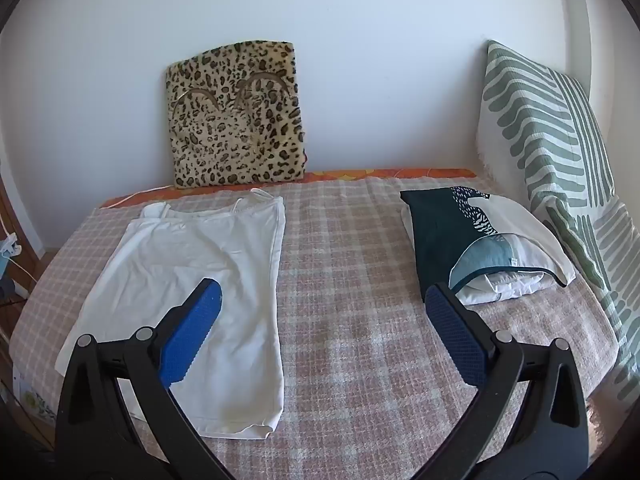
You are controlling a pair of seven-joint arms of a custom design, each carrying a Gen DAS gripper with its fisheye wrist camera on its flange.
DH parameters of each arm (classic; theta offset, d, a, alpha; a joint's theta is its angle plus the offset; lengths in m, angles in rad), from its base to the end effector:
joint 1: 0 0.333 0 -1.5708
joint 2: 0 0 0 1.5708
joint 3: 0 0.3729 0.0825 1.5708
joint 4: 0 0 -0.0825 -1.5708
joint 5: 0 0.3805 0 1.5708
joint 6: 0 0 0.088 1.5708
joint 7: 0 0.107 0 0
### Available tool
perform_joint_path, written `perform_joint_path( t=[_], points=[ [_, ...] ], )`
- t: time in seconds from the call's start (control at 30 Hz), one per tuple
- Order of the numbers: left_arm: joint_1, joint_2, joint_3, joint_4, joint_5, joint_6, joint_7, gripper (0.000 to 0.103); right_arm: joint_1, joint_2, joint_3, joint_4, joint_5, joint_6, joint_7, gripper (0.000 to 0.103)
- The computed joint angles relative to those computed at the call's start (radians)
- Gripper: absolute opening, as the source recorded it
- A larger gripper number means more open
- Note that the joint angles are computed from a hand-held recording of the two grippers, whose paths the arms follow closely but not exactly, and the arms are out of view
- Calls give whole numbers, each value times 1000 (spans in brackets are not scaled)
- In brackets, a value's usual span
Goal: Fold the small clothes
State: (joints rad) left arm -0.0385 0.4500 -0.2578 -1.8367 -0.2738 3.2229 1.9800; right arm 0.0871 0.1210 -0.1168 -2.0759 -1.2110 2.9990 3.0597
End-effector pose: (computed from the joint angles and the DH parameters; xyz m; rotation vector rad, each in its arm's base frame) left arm 0.6967 -0.1526 0.4558 -1.3851 1.9587 -0.9937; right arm 0.5960 0.0523 0.4877 -1.3508 1.9676 -0.8413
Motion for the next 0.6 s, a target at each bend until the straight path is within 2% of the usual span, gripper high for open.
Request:
perform_joint_path(
  t=[0.03,0.47,0.6],
  points=[
    [18,3,-15,3,-4,-9,0,103,2,1,-2,2,-13,-1,12,103],
    [43,-6,-45,-24,3,48,-3,103,2,2,-2,0,-6,3,9,103],
    [23,-10,-23,-25,6,51,-17,103,5,7,-1,5,-6,-1,10,103]
  ],
)
